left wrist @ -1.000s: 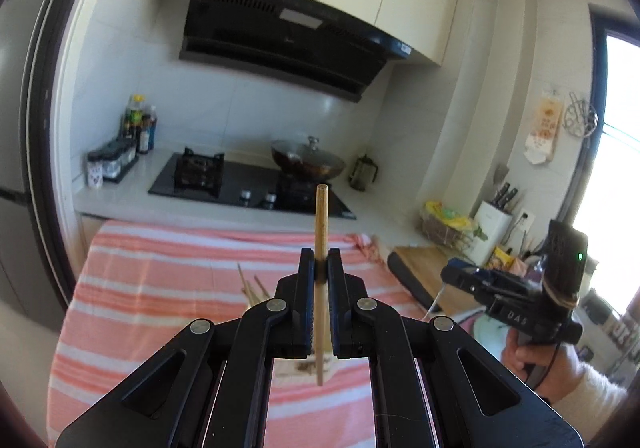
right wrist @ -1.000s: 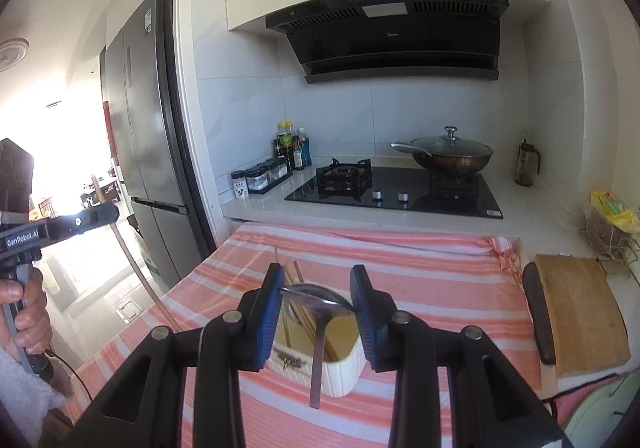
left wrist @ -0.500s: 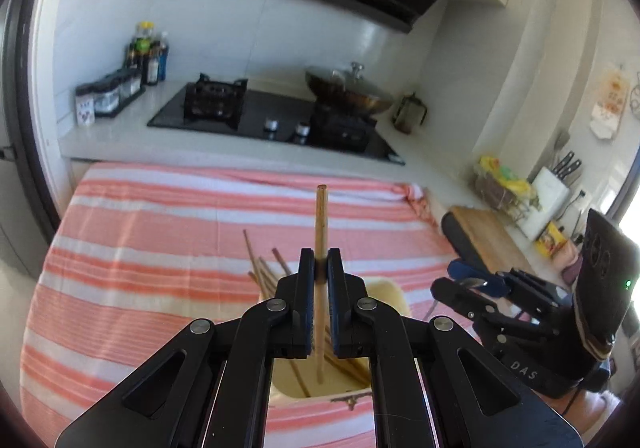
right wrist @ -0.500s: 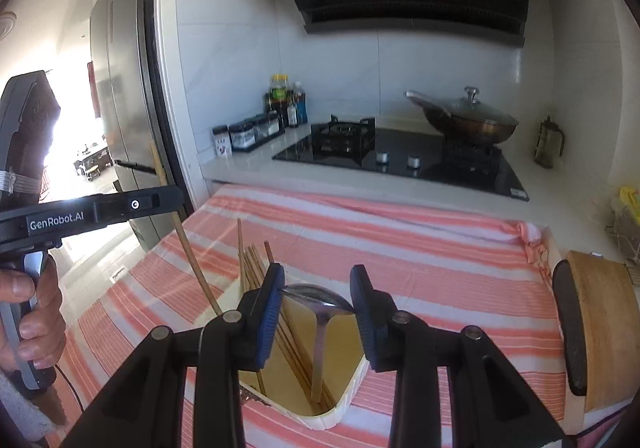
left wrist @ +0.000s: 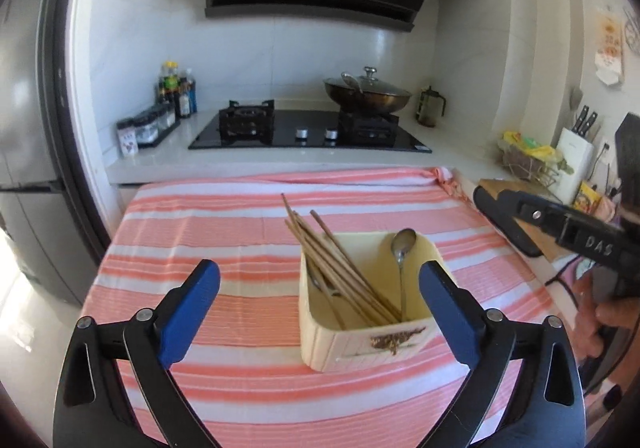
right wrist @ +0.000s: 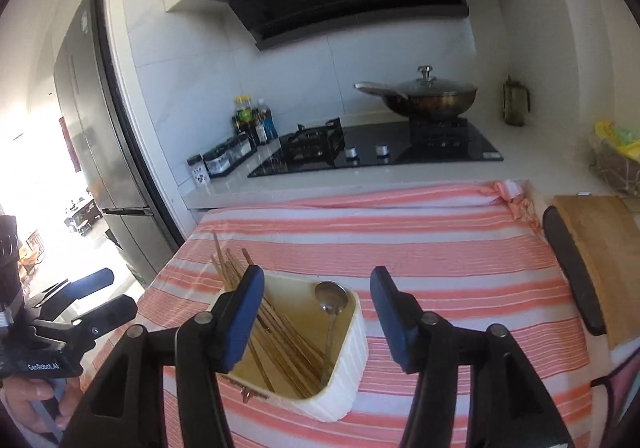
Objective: Organize utensils
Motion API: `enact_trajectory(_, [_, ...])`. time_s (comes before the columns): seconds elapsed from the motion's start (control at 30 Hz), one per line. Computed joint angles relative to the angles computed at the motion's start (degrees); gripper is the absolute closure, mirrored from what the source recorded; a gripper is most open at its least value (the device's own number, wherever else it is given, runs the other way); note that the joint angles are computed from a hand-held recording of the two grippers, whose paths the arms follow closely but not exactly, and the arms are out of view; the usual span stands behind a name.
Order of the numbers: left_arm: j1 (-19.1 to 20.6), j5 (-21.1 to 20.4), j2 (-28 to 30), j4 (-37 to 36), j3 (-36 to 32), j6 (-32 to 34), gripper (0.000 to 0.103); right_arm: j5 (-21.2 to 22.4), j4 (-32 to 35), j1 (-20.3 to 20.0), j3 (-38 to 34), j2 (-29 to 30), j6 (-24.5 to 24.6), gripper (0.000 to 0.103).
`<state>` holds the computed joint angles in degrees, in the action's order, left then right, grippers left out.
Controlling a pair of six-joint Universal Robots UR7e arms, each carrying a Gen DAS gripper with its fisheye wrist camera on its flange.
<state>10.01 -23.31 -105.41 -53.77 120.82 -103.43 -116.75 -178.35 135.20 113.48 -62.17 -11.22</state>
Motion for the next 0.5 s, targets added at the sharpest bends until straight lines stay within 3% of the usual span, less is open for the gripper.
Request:
enact_trajectory(0.07, [-5.9,-2.8,0.2,6.4,1.0,-7.9,0.000,-3.0,-2.8,3.0,3.5,-3.1,-1.3,0.037])
enact_trajectory(0.17, [-11.9,-9.8,0.8,7.1,2.0,-12.7,0.000,-7.2,-5.8,7.6,8.9,-7.3,-0.8,0.019])
enact_trajectory(0.3, [-16.5,-17.7,8.8,17.2,-1.2,-27.1,0.000,-13.9,-4.7,13.3,14.5,-11.8,3.9,0.017])
enact_trajectory(0.5, [-19.7,-24.9,15.5,22.9,-4.6,-30.8,0.000,-23.0,0.1,20.3,16.9,-14.0,7.7,0.012])
